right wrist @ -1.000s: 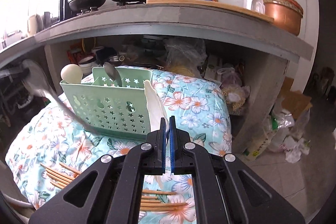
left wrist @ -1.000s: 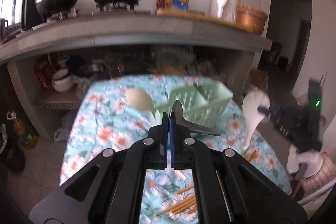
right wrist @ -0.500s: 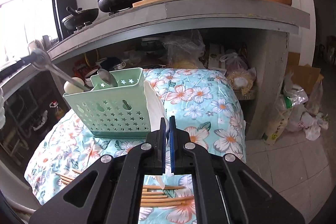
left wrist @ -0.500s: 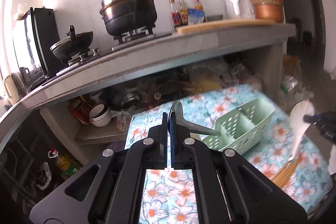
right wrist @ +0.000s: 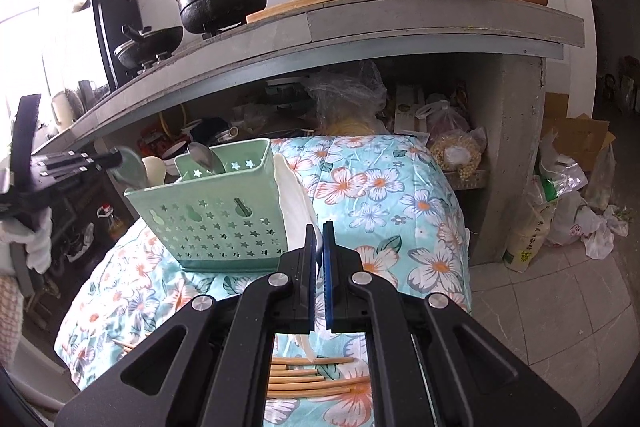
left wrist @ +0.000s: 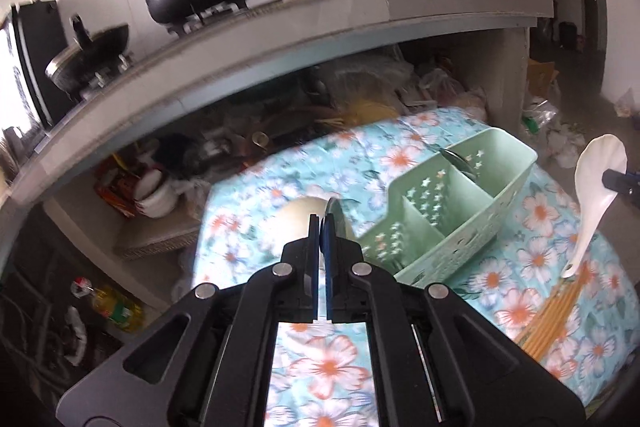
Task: Organize utensils
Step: 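Carry both spoons up over the green holder with both tools, then open the left tool to drop the steel spoon in while the right tool drops the white spoon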
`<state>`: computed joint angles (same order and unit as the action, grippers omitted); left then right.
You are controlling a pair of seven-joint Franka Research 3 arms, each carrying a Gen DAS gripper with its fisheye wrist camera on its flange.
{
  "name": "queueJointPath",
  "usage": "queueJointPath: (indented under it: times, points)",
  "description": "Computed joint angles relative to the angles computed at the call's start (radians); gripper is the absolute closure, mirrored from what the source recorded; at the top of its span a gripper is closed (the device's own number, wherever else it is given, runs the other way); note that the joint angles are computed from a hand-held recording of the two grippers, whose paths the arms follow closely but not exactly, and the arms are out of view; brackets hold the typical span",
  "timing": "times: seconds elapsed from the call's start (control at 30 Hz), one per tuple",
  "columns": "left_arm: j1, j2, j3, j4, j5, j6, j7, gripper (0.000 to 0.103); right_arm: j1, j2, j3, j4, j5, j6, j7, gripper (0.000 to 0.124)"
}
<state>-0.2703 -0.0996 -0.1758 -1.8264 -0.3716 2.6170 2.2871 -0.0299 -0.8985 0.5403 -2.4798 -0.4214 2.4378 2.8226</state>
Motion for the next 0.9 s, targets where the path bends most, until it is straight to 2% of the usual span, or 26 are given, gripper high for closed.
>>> queueJointPath:
  times: [0.1, 0.3, 0.37, 0.6, 0.7, 0.77, 0.9]
  points:
    - [-0.001, 0.02, 0.008, 0.027, -0.085, -0.04, 0.014, 0.1, 0.003, -0.005, -0.006, -0.001, 0.003, -0.001, 0.0, 0.121]
    - [0.031, 0.046, 0.025, 0.086, -0.39, -0.173, 0.104, 0.092, -0.011, -0.008, -0.006, 0.013, -0.007, 0.008, -0.008, 0.121]
    - [0.046, 0.046, 0.024, 0.089, -0.452, -0.193, 0.115, 0.081, -0.02, -0.003, -0.004, 0.028, -0.015, 0.009, -0.019, 0.121]
    - [0.097, 0.031, 0.043, 0.079, -0.661, -0.264, 0.125, 0.063, -0.071, -0.005, -0.001, 0.091, -0.065, 0.013, -0.067, 0.121]
    - [0.113, 0.002, 0.066, 0.03, -0.775, -0.297, 0.171, 0.053, -0.122, -0.014, 0.0, 0.132, -0.105, 0.029, -0.088, 0.121]
    - [0.124, -0.013, 0.077, -0.003, -0.797, -0.314, 0.176, 0.051, -0.15, -0.016, -0.011, 0.149, -0.116, 0.073, -0.091, 0.121]
    - [0.135, -0.048, 0.084, -0.077, -0.757, -0.308, 0.149, 0.05, -0.203, 0.008, -0.033, 0.187, -0.109, 0.186, -0.117, 0.121]
